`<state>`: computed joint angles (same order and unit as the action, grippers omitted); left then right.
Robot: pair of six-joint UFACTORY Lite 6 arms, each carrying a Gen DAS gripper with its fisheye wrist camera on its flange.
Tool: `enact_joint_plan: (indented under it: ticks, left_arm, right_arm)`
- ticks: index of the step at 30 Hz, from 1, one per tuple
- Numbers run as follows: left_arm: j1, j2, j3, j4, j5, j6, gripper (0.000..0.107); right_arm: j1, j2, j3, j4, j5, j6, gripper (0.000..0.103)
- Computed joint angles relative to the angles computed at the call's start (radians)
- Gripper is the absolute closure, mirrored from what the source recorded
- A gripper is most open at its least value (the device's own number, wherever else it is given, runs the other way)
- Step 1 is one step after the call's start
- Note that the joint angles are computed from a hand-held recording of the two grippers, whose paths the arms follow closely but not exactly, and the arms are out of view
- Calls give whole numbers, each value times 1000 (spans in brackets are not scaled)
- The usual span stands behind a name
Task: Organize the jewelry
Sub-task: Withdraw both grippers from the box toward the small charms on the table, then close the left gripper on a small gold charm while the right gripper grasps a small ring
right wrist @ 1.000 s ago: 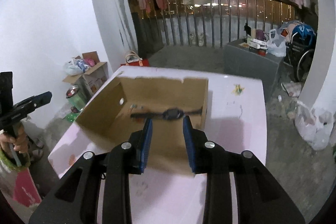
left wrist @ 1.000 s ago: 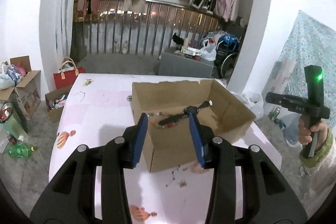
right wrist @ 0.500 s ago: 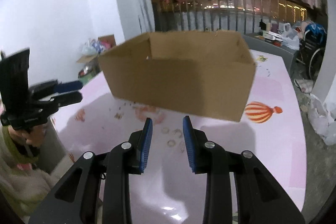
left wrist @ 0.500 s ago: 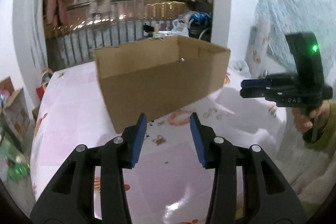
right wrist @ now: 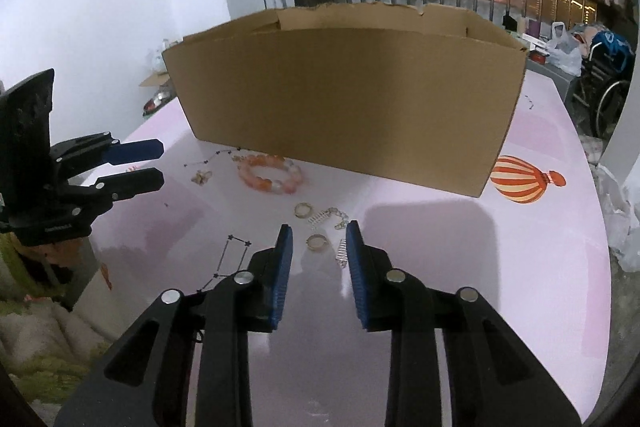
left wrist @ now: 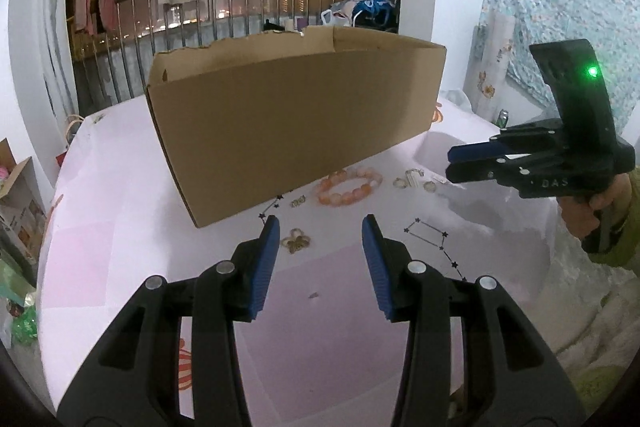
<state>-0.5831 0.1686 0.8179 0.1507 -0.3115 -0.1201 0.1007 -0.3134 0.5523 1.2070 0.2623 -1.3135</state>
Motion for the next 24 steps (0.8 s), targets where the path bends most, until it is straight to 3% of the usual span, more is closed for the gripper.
enact_joint_plan:
  ticks: [11,24]
  left_arm:
    - [-14,-17,-46,-10,11,17,71]
    - [-21,176,187,-367,133,355,82]
  right_arm:
    - [-19,-9,-4,-34,29,25,86]
    - [-23,44,21,104,38,-68,86]
